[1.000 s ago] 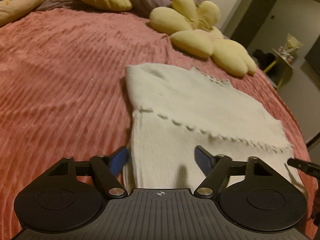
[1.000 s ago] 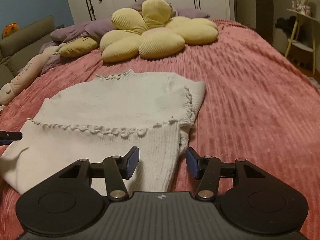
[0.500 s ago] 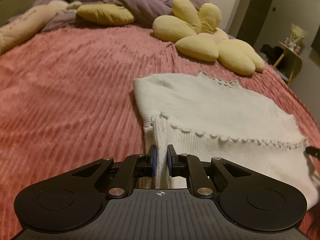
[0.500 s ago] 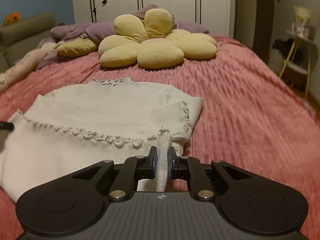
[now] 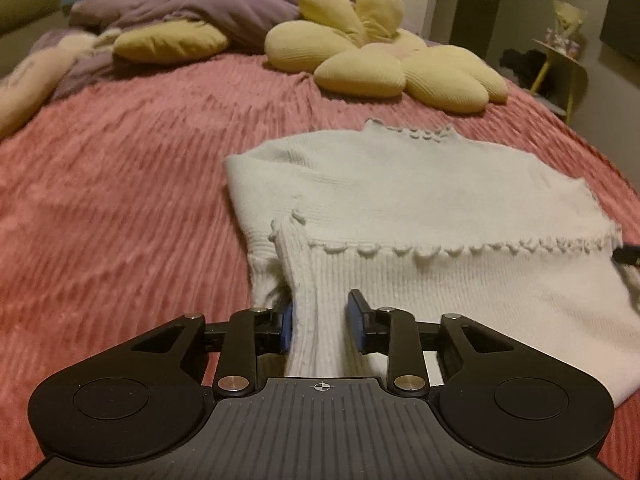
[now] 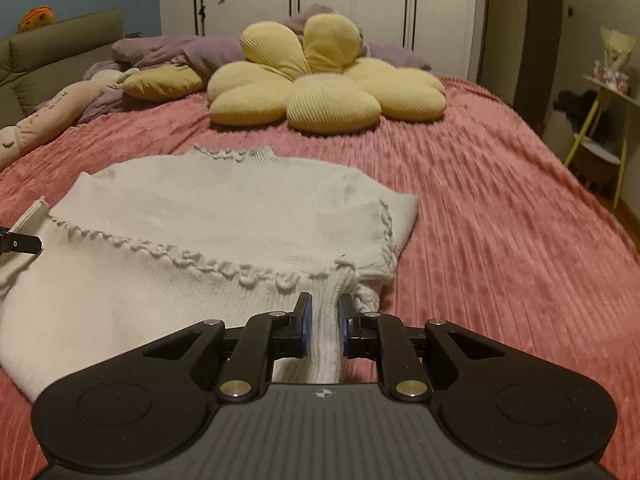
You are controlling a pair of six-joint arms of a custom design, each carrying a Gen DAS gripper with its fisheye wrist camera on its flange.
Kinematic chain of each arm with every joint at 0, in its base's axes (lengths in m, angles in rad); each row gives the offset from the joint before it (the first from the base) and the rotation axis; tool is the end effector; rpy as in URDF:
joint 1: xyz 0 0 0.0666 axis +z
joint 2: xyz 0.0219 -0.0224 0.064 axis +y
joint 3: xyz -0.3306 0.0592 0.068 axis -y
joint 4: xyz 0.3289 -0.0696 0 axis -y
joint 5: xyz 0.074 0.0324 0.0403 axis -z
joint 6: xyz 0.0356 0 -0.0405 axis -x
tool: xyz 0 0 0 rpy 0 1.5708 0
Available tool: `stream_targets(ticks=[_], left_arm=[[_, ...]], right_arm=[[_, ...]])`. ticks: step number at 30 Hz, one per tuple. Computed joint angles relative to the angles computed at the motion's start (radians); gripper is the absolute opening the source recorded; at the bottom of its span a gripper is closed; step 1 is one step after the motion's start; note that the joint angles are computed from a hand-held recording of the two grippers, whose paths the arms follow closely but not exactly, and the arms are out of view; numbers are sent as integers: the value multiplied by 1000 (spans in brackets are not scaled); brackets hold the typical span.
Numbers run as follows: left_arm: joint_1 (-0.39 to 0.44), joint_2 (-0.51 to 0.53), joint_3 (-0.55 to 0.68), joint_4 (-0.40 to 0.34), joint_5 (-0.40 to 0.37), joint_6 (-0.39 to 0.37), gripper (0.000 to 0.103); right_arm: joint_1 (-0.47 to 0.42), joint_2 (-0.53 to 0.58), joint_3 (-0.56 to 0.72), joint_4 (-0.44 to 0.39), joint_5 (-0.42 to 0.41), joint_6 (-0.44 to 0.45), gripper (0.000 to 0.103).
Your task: Fold small clothes
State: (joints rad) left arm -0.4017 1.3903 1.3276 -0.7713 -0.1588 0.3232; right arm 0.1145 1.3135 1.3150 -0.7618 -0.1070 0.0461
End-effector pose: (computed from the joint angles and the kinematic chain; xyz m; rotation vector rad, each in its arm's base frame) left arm 0.3986 -0.1637 0.3665 0.0205 2.3962 -0.1496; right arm 0.4085 0.0504 0.3926 -0.2403 2.3187 0.1589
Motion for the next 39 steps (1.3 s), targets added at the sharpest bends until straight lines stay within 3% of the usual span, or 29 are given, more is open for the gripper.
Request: stream_targets(ticks=[5,11,17,22,25,29,30,32,33,35,38,39], left_arm=[[38,19,20,-1,60,44,12],[51,-30,1,28,86,30,10],[66,-63,43,70,76,-4,10],[83,3,139,122,42,-3,10],[102,96,216,80,51,12,10],[112,186,261,-9,90,26,11],[112,186,249,-6,98,24,15],[112,172,206,33,106,16,36],[113,167,191,48,113,12,41],[116,175,191,49,125,9,39],[114,187,205,27,119,28,24],[114,190,210,24,119,28,11]], right_arm=[[-4,23,22,-22,-19,0,14],[-11,18,32,-33,-26,-7,7],[-12,-29,27,32,-34,1,6],[-4,17,104,119,18,-48,6],[-4,95,174,116,39,-69,6],[-19,218,263,15,8,-124,7],[-19,231,268,-4,10,-127,7],[-23,245,270,-36,-12,-130,9],[-26,244,264,-36,-24,-131,11],[-23,233,244,-25,-21,-119,15],[-17,250,262,-54,-5,-107,15],[-17,258,275,-69,-4,-111,15]])
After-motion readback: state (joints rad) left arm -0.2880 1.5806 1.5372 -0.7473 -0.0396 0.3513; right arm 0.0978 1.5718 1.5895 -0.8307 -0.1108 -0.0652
